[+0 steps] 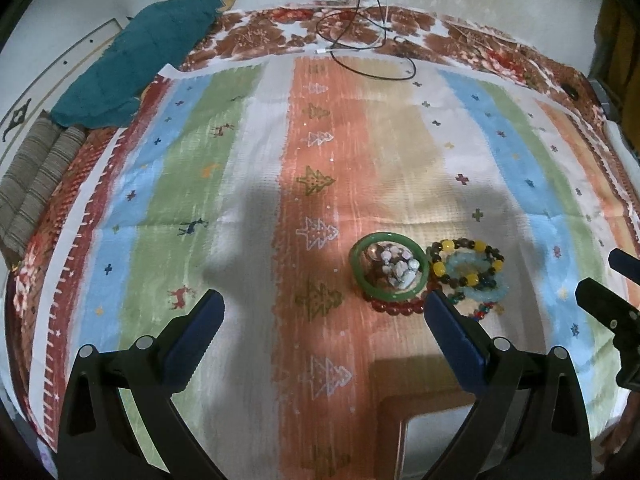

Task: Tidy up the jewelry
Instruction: 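Move both open grippers down toward the bracelets beside the silver tin, then grasp the green jade bangle with the left gripper while the right grasps the yellow-black bead bracelet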

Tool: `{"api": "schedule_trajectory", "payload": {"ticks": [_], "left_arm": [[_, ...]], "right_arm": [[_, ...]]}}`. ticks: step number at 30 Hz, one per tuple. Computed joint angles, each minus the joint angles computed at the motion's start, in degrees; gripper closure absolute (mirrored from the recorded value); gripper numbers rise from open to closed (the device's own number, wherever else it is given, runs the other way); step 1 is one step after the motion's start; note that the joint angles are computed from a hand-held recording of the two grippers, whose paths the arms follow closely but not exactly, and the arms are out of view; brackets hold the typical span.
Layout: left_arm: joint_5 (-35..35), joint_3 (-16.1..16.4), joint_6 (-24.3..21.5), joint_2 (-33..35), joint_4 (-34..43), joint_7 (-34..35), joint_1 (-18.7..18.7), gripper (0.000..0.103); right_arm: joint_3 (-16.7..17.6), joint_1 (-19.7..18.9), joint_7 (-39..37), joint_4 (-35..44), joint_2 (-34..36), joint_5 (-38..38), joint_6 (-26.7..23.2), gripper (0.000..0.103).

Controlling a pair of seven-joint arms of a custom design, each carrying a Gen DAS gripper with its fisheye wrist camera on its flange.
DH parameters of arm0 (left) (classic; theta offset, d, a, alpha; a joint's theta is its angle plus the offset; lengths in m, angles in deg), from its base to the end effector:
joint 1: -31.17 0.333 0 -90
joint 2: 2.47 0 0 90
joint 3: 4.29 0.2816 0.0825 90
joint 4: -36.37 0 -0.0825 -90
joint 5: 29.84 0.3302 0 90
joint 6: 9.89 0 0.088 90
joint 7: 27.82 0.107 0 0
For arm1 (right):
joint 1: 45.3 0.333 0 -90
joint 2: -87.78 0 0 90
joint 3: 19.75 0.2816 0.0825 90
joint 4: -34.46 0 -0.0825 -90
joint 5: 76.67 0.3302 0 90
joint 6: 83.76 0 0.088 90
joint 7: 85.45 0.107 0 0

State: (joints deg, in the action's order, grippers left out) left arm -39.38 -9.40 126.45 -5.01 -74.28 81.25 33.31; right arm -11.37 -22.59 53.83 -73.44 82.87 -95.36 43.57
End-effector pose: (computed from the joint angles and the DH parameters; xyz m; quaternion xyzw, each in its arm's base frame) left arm 0.5368 -0.0303 0.5411 -0.5767 0.7770 -0.2008 0.1531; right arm 0.4520 0.2638 0.5668 -0.6220 0.7395 -0.1699 0.1935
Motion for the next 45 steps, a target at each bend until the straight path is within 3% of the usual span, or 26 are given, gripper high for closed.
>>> {"api": "schedule_trajectory", "payload": {"ticks": [4, 16, 18, 22, 26, 30, 40, 43, 45], "left_arm": [[-2.8, 0.4, -2.9, 4.0, 3.9, -0.9, 0.4, 0.006], [1.7, -0.1, -3.9, 10.4, 8.9, -2.9, -0.5, 0.015], [2.2, -0.1, -3.9, 11.3, 9.7, -3.5, -0.7, 0.019], [2.0, -0.4, -4.9, 13.4, 11.7, -2.3, -0.9, 0.023], [3.3, -0.3, -6.2, 15.3, 13.2, -2.5, -1.4, 0.037], [2.8, -0.2, -7.6, 17.4, 15.0, -2.5, -1.2, 0.041], [2.6, -0.5, -8.2, 19.7, 16.7, -0.7, -1.3, 0.048], [2.8, -0.5, -8.2, 20.1, 17.1, -0.6, -1.6, 0.061], [2.4, -0.6, -9.2, 20.7, 18.0, -0.6, -1.6, 0.073]], "right_arm": [[-0.4, -0.3, -1.1, 1.3, 1.7, 0.6, -0.2, 0.004], [-1.6, -0.7, -3.8, 5.3, 7.6, 2.8, -2.0, 0.005], [-1.7, -0.8, -4.4, 6.0, 8.5, 3.6, -2.6, 0.017], [-2.0, -0.8, -4.9, 7.8, 10.9, 3.9, -3.7, 0.018], [-2.3, -0.8, -5.9, 9.5, 12.8, 4.0, -4.0, 0.019], [-2.5, -1.0, -7.3, 11.1, 14.7, 5.6, -4.7, 0.035], [-2.9, -1.1, -8.8, 13.2, 17.8, 7.0, -5.2, 0.054], [-3.0, -1.4, -9.2, 13.7, 18.7, 7.9, -5.2, 0.069], [-3.0, -1.4, -9.6, 14.3, 19.4, 8.2, -5.9, 0.074]]}}
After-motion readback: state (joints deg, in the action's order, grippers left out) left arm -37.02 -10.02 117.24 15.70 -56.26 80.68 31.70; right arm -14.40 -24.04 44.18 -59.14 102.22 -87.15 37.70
